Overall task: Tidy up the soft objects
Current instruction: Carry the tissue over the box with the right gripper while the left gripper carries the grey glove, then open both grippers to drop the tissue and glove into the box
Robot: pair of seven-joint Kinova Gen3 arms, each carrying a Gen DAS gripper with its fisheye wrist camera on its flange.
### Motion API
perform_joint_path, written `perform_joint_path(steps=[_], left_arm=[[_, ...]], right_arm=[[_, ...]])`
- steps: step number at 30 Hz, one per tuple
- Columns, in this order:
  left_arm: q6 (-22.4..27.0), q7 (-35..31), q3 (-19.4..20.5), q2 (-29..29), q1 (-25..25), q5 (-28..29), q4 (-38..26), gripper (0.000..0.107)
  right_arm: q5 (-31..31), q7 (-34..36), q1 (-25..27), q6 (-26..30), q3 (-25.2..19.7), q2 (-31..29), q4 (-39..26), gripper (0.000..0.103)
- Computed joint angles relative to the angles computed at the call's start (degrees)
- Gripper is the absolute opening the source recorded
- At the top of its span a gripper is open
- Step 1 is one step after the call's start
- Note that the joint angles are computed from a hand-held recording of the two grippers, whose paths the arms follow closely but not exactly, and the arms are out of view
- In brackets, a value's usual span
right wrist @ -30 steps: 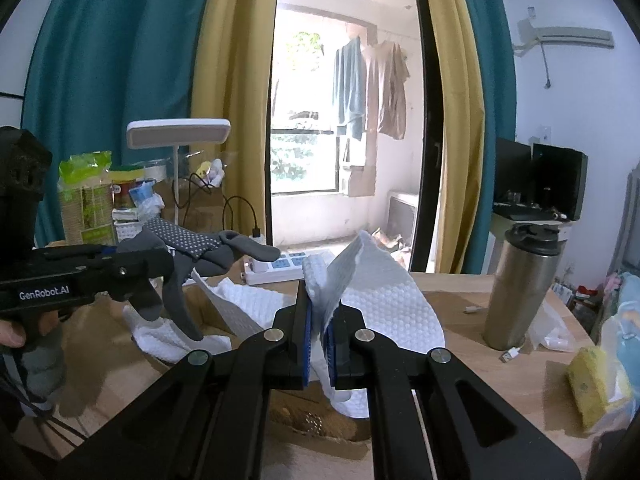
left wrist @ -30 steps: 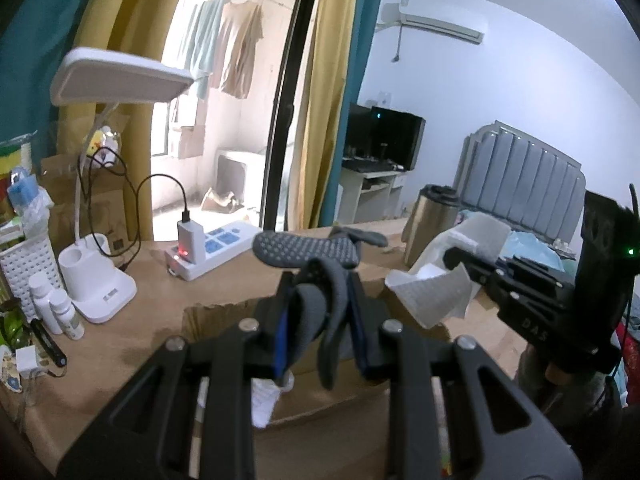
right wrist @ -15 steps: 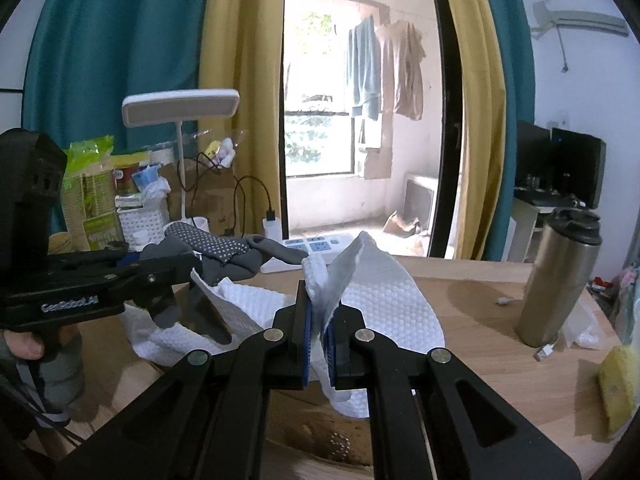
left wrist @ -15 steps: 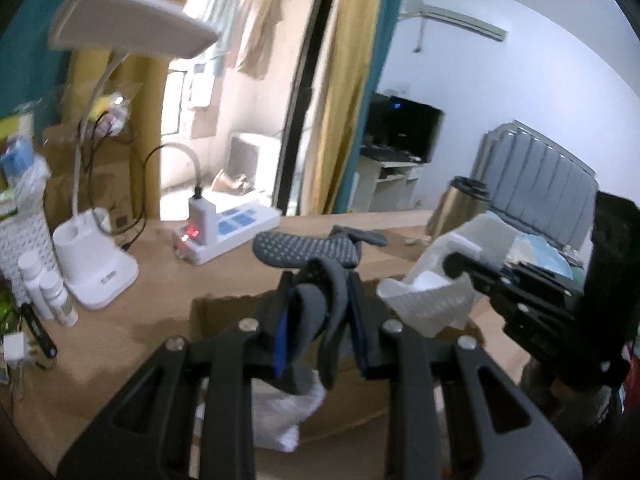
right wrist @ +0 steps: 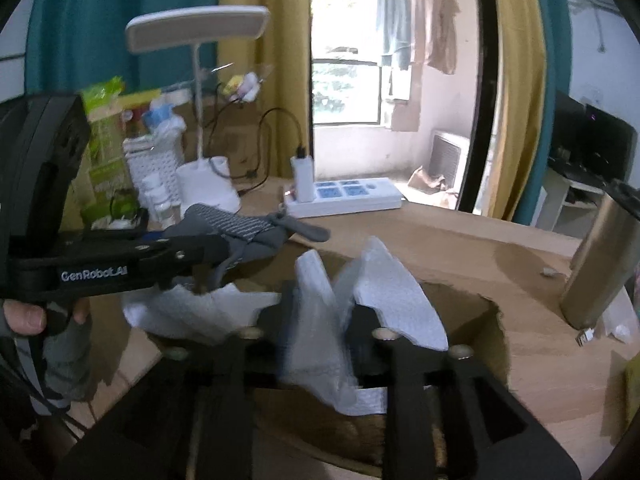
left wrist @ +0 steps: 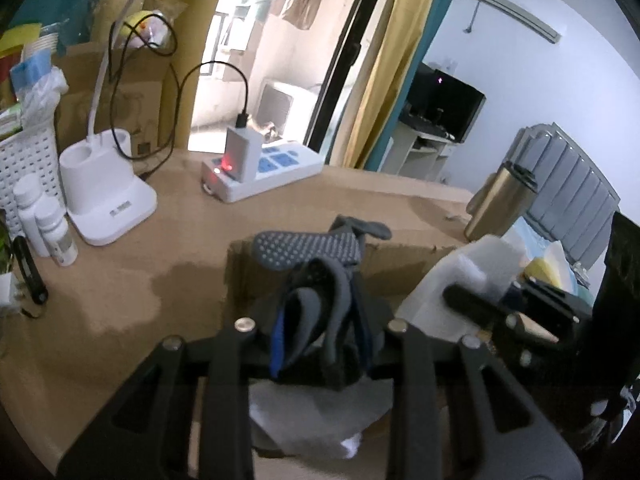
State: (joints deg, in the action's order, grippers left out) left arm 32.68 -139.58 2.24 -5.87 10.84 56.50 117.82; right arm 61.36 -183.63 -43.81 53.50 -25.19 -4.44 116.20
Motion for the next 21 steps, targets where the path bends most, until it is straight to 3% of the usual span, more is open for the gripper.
perform_joint_path(steps=[1,3,4,5,7,17,21], left_arm=[[0.3,0.0,0.0,0.0,0.0,-0.2,0.0,0.032],[0.9,-0.3,-0.1,-0.2,0.0,-0.3,-0.2,0.035],[1.0,-0.5,-0.2,-0.5,0.1,-0.3,-0.1,0.045],[1.0,-0.7,-0.2,-1.0,0.1,-0.2,0.2,0.062],[1.7,-3.1,-1.3,-1.8,0.2,2.2,1.1,0.075],[3.6,-3.5,-3.0,-5.9,0.0,2.1,2.4,0.076],[4.4,-4.7,-4.2,-8.0,0.6,2.5,3.3,0.076]], right_arm=[[-0.2,0.6,-0.1,0.0,0.0,0.2,-0.3,0.053],[-0.2,0.9,-0.4,0.4,-0.2,0.5,-0.6,0.061],[0.2,0.7,-0.7,1.7,-0.5,0.9,-1.0,0.062],[0.7,0.1,-1.2,2.8,-0.8,1.1,-1.1,0.062],[1.5,-1.1,-2.0,4.4,-1.0,0.9,-1.0,0.063],[0.7,-4.6,-4.2,13.9,-2.8,-0.2,-1.3,0.063],[-3.2,-2.7,-4.1,15.0,-2.1,-0.6,-2.0,0.064]])
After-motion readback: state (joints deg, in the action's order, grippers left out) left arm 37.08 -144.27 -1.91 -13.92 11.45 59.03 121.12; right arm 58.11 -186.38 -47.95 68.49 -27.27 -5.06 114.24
